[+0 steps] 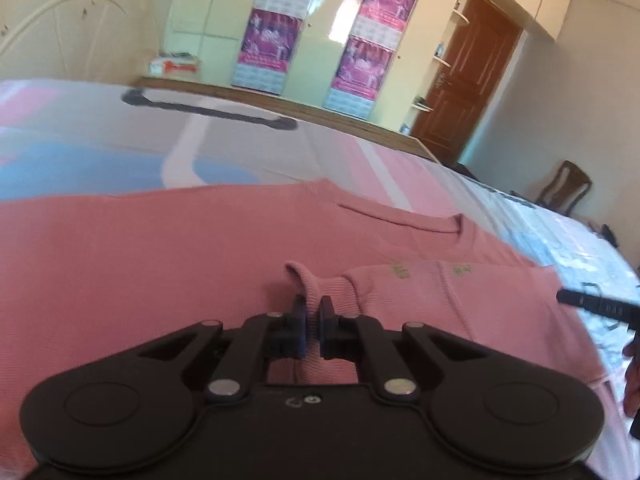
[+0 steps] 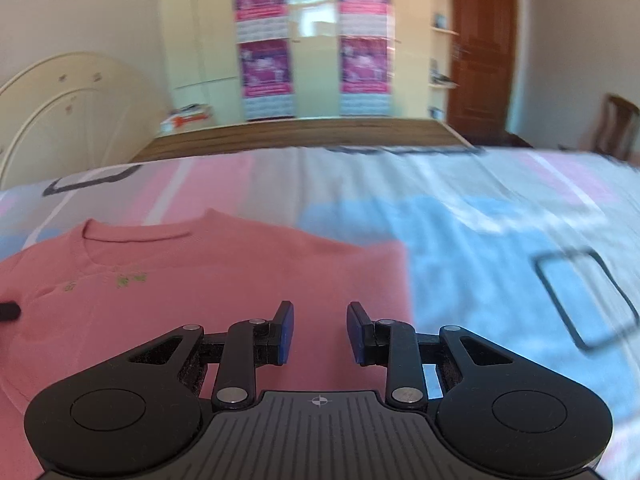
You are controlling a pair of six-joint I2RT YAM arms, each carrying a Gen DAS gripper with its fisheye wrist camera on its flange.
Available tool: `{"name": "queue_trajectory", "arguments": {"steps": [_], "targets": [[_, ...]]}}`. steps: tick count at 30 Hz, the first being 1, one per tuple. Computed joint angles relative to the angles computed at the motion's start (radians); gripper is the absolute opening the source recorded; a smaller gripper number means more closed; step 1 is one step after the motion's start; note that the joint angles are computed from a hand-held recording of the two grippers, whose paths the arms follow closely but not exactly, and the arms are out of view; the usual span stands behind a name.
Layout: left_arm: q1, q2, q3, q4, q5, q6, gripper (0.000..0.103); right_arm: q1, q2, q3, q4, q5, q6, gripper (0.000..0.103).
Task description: Fold small clothes
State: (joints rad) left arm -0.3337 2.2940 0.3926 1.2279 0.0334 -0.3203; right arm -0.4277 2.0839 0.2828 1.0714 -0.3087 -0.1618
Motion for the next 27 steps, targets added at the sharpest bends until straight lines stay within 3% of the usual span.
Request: {"name": "queue_trajectory", "arguments": {"steps": [2,4,6,9,11,13,16,19,23,27], "targets": [[-0.016,0.015,0.011,-0.019,-0.034,0.006,0.006,0.017,0.037,0.058,-0.019,-0.007,-0.028,0.030],[-0.039,0.011,0.020,-0.040,-0.064,0.012,0.006,0.038,0.089,0.134,-0.053,0.084,-0.052,0.030],[-0.046,-0.007,0.027,-0.075,-0.092,0.010,0.016,0.010,0.137,0.224,-0.120,0.160,0.000,0.030],[-0.021,-0.032,0.007,-0.079,-0.113,-0.021,0.027,-0.048,0.110,0.289,-0.253,0.114,0.009,0.031],[-0.050,-0.081,-0.030,-0.075,-0.196,-0.024,0.031,-0.054,0.071,0.258,-0.254,0.111,-0.030,0.030],[-0.105,-0.130,-0.050,-0.072,-0.204,-0.012,0.034,-0.063,0.016,0.190,-0.224,0.056,-0.052,0.030],[-0.240,-0.173,0.007,-0.194,-0.199,0.015,0.046,-0.022,-0.048,0.070,-0.173,-0.008,-0.075,0.030],[-0.333,-0.150,0.056,-0.244,-0.179,-0.026,0.046,0.071,-0.063,-0.051,-0.083,-0.024,-0.086,0.030],[-0.409,-0.118,0.055,-0.241,-0.196,-0.068,0.046,0.148,0.005,-0.172,0.089,-0.011,-0.095,0.031],[-0.411,-0.082,-0.005,-0.176,-0.237,-0.082,0.046,0.068,0.155,-0.228,0.273,-0.007,-0.167,0.030]]}}
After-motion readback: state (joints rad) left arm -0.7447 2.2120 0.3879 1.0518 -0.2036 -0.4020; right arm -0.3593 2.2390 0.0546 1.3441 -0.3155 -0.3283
